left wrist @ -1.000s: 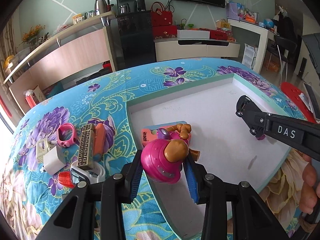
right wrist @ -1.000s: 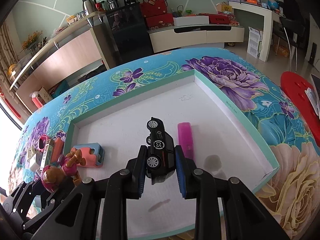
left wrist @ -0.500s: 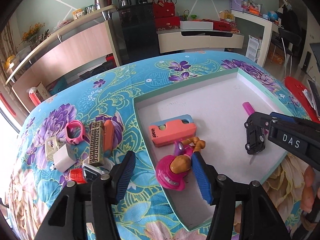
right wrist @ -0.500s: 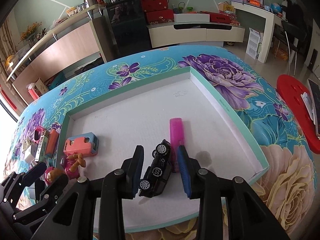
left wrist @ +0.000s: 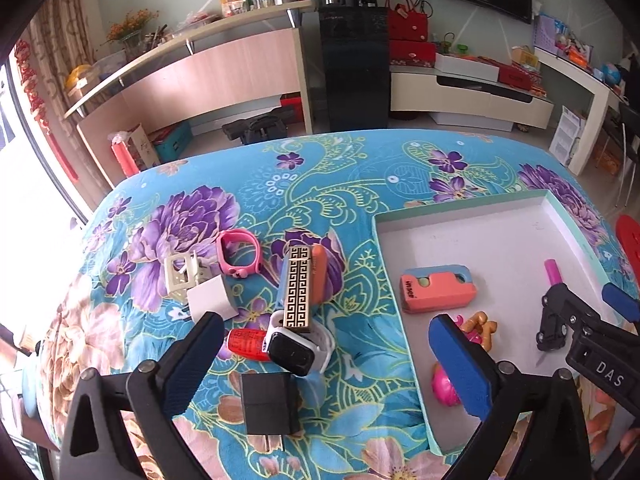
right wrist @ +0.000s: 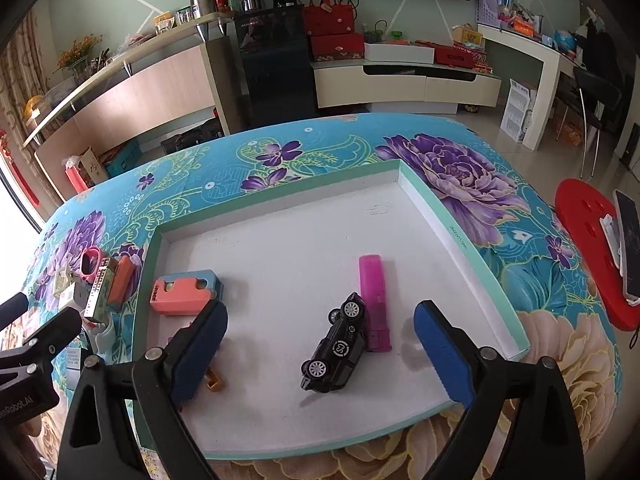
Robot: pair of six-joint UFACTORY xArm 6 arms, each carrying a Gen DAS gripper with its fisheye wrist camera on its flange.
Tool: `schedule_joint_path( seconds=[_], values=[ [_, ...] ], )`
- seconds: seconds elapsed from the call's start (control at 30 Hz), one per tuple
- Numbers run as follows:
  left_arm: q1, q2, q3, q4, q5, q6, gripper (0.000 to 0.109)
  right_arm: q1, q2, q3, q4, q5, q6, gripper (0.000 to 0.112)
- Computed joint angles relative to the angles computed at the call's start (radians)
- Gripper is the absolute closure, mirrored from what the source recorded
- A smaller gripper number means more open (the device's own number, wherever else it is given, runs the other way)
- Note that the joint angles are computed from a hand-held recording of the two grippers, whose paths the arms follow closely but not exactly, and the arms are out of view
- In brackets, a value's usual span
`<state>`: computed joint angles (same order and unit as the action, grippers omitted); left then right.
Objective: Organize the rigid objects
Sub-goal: 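Carry the car and doll into the tray and open both tools, then move the left tool to the black charger block and close on it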
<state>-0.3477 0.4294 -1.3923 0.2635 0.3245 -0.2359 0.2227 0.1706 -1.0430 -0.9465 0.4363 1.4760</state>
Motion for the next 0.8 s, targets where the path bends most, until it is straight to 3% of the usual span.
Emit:
schedule_joint_path(
  seconds=[0.1, 0.3, 0.47, 0.6, 0.8],
  values=[
    [0.013, 0.012, -0.007, 0.02, 0.008, -0.043, 0.006, 0.004, 0.015, -0.016, 0.015, -0.007, 0.002, 0.011],
    [0.037, 0.033, -0.006, -0.026, 0.009, -0.045, 0.006, 0.017, 0.042, -0.045, 0.041, -0.01, -0.013, 0.01],
    [0.062, 0.035, 0.003, -0.069, 0.0, -0.031, 0.006, 0.059, 0.087, -0.116, 0.048, 0.106, -0.049, 0.01],
    [0.089, 0.024, 0.019, -0.109, -0.016, -0.02, 0.006, 0.055, 0.102, -0.126, 0.048, 0.062, -0.001, 0.01],
    [0.134, 0.018, 0.029, -0.117, -0.023, -0.044, 0.006, 0.062, 0.108, -0.139, 0.033, 0.08, 0.097, 0.01]
  ],
)
